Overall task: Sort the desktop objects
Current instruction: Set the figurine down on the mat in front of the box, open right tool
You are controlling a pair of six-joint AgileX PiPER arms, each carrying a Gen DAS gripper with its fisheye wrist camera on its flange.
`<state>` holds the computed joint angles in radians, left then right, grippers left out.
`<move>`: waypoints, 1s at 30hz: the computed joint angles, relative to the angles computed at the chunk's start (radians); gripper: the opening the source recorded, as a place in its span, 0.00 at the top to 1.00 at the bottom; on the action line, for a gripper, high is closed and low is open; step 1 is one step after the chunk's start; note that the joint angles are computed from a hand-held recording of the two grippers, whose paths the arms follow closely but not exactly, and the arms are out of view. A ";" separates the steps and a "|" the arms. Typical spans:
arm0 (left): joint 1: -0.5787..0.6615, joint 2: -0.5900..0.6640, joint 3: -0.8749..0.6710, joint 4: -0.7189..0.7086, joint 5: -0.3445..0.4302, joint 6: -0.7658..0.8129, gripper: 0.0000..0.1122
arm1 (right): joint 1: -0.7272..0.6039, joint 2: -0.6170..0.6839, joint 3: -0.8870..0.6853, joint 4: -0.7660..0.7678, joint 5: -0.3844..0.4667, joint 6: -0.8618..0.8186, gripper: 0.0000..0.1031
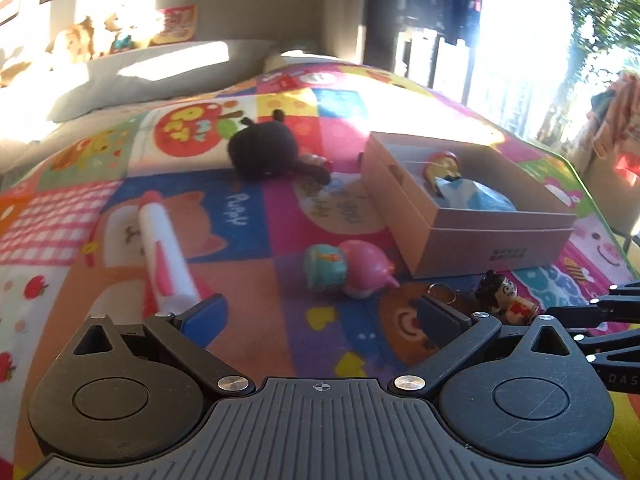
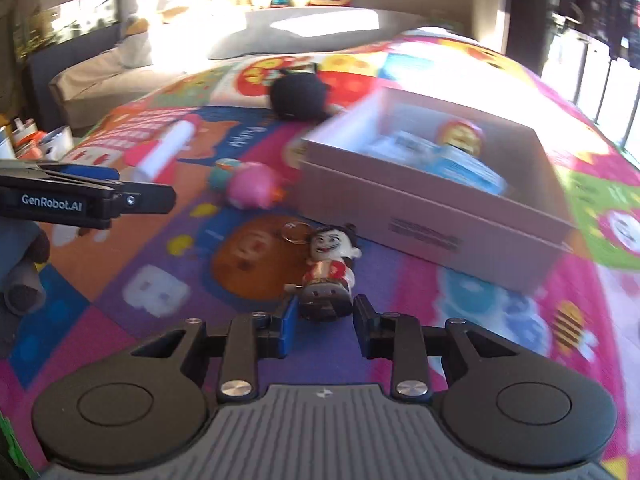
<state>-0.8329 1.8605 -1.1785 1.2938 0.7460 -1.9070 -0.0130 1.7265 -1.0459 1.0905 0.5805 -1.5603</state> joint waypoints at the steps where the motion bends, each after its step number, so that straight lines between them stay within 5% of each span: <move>1: 0.009 0.028 -0.031 0.015 -0.020 0.030 0.08 | -0.023 -0.005 0.004 -0.007 0.000 0.009 0.71; 4: 0.033 0.120 -0.145 0.009 -0.036 0.125 0.08 | -0.090 -0.016 0.023 0.020 -0.002 0.006 0.59; 6: 0.059 0.170 -0.213 -0.024 -0.063 0.201 0.08 | -0.121 -0.021 0.048 0.087 -0.016 -0.030 0.29; 9: 0.074 0.250 -0.340 -0.142 -0.003 0.356 0.08 | -0.137 -0.012 0.075 0.185 -0.051 -0.076 0.09; 14: 0.080 0.264 -0.359 -0.168 0.025 0.361 0.10 | -0.136 0.032 0.052 0.185 -0.058 -0.039 0.01; 17: 0.079 0.268 -0.368 -0.187 0.040 0.384 0.30 | -0.140 0.043 0.044 0.183 -0.046 -0.038 0.00; 30: -0.007 0.134 -0.175 -0.217 0.048 0.249 0.34 | -0.098 0.025 0.062 0.138 -0.117 -0.026 0.00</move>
<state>-0.8394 1.9948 -1.3536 1.0772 0.7939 -1.6580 -0.1110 1.7512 -0.9839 1.2283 0.4636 -1.5864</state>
